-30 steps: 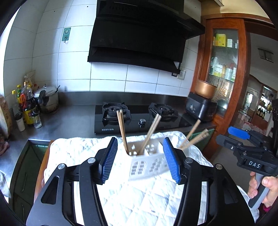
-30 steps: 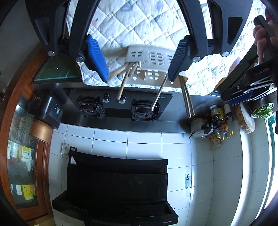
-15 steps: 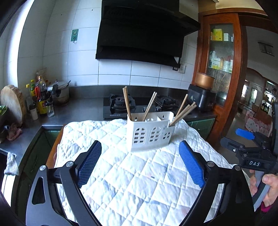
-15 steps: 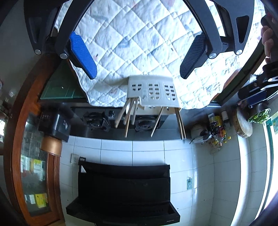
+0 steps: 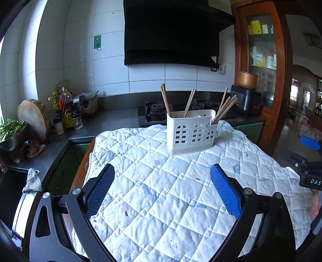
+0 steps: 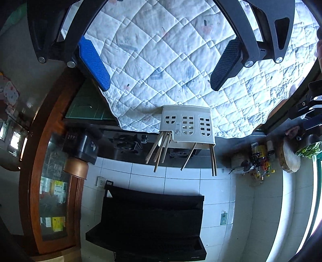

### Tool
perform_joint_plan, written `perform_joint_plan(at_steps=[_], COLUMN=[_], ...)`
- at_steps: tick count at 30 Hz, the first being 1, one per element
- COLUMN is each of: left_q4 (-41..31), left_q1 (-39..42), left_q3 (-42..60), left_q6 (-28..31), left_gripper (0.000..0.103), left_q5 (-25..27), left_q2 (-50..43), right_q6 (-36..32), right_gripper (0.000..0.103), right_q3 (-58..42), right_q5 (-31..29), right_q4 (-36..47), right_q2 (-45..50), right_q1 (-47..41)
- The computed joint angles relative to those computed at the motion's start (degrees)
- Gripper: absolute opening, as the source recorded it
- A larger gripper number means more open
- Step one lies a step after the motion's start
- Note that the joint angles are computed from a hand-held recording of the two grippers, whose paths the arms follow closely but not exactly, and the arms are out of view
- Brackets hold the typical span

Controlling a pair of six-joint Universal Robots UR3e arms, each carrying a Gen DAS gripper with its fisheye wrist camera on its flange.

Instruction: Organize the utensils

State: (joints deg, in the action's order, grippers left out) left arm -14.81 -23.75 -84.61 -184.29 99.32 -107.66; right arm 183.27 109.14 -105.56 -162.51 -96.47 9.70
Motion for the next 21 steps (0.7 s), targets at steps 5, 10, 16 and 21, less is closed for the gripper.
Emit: perform_joint_plan(at_steps=[5, 10, 16, 21], left_q4=[1.82, 3.28, 4.41, 4.44], left_q1=[0.56, 1.50, 2.33, 2.35], left_q3=[-4.10, -7.83, -10.46, -10.59], left_q6=[1.00, 0.84, 0.51, 0.55], left_gripper=[0.095, 0.095, 0.095, 0.095], left_q5=[0.39, -0.45, -1.57, -1.74], left_q2=[1.73, 3.90, 5.17, 5.34], right_q6=[1.90, 3.50, 3.86, 3.86], right_gripper=[0.096, 0.096, 0.096, 0.096], right_q3=[1.50, 2.35, 1.57, 1.06], right_q5=[-1.08, -1.81, -3.41, -3.76], right_q4=[1.40, 1.60, 2.26, 2.63], right_q2=[-1.04, -2.24, -2.04, -1.59], right_q1=[1.66, 2.58, 4.58, 5.26])
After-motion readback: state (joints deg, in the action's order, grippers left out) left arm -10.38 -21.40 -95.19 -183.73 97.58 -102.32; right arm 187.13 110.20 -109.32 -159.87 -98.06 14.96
